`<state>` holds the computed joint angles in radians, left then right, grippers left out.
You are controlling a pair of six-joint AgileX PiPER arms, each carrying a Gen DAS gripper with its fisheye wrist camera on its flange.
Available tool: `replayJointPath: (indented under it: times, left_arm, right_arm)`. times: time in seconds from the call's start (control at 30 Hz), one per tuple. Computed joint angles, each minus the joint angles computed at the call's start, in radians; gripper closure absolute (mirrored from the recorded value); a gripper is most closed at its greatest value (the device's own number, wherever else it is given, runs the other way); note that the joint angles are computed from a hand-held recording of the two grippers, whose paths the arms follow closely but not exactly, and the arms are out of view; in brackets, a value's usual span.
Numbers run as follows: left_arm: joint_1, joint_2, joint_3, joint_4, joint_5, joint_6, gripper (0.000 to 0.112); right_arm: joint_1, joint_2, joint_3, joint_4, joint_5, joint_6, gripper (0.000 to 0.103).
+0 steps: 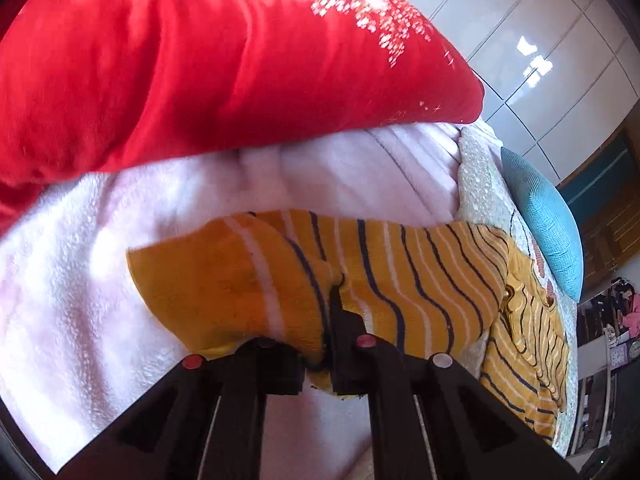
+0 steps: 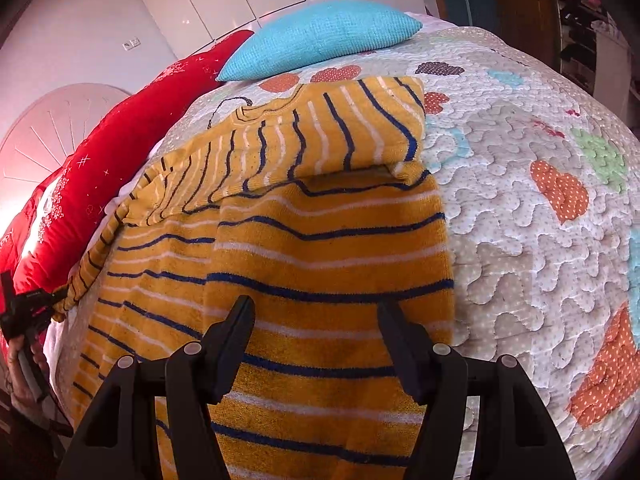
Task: Fold small clothes
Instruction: 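Grasp the cuff of the other sleeve with the left tool, then fold the sleeve across the sweater body with the left tool and release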
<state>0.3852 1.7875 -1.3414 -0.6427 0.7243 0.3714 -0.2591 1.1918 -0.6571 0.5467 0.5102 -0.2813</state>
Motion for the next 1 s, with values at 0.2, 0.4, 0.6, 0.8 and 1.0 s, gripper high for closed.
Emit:
replayJointPath:
  times: [0.2, 0.4, 0.6, 0.8, 1.0]
  left_arm:
    - [-0.136, -0.064, -0.147, 0.068, 0.045, -0.106, 0.105]
    - [-0.441, -0.014, -0.396, 0.184, 0.105, -0.257, 0.105]
    - [-0.773, 0.18, -0.696, 0.313, 0.173, -0.412, 0.105]
    - [-0.978, 0.462, -1.018, 0.374, 0.303, -0.532, 0.105]
    - [-1.091, 0.68, -1.295, 0.494, 0.457, -0.59, 0.098]
  right_arm:
    - [-0.066, -0.125, 0.053, 0.094, 0.051, -0.094, 0.034]
    - [-0.312, -0.245, 0.094, 0.234, 0.229, -0.298, 0.034]
    - [-0.722, -0.219, 0.12, 0.383, 0.485, -0.586, 0.034]
    - [-0.985, -0.168, 0.119, 0.392, 0.631, -0.747, 0.034]
    - [-1.109, -0.133, 0.106, 0.38, 0.677, -0.82, 0.034]
